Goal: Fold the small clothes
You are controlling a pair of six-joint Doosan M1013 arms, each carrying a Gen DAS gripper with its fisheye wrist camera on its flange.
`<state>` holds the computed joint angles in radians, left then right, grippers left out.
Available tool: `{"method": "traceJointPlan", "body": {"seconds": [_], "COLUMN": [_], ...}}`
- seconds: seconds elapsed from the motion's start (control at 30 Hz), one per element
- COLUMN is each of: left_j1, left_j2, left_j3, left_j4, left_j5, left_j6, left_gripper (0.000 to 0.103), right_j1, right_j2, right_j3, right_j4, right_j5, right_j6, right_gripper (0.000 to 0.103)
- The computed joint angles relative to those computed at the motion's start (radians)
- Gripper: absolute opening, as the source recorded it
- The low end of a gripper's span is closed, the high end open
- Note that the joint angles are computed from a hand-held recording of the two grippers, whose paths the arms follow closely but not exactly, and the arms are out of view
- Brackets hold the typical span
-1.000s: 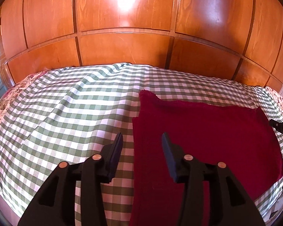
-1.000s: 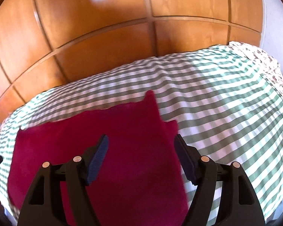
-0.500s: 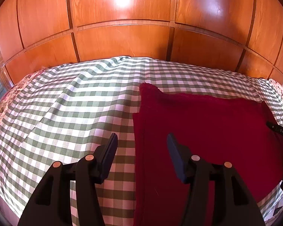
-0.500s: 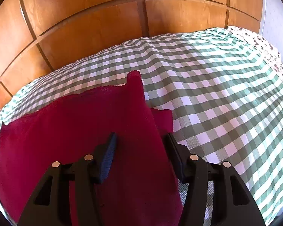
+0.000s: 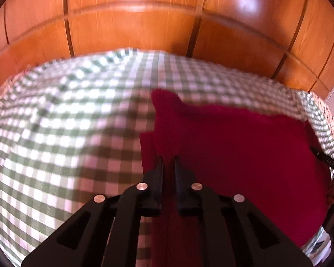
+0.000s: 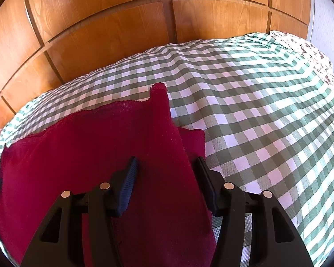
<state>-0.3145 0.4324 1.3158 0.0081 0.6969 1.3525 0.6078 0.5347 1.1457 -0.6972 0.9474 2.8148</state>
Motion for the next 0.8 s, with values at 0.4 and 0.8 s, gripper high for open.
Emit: {"method": "traceJointPlan", "body": {"seconds": [0.4,0.8], "left_j1": [-0.027,-0.036], "left_j2": [0.027,0.008], "left_j3": [-0.026,0.018], "left_j4": [0.178,0.195], "left_j5": [0.064,0.062], "left_j6": [-0.165,-0.142], "left_gripper": [0.027,0.039], "right_j1": [0.018,0.025], "right_j2": [0.009,0.009], "right_j3": [-0.021,-0.005], "right_j4": [-0.072,-0.110], "right_j5": [0.087,0.144], "right_j6": [0.012,0.092], "right_gripper": [0.007,0.006]}}
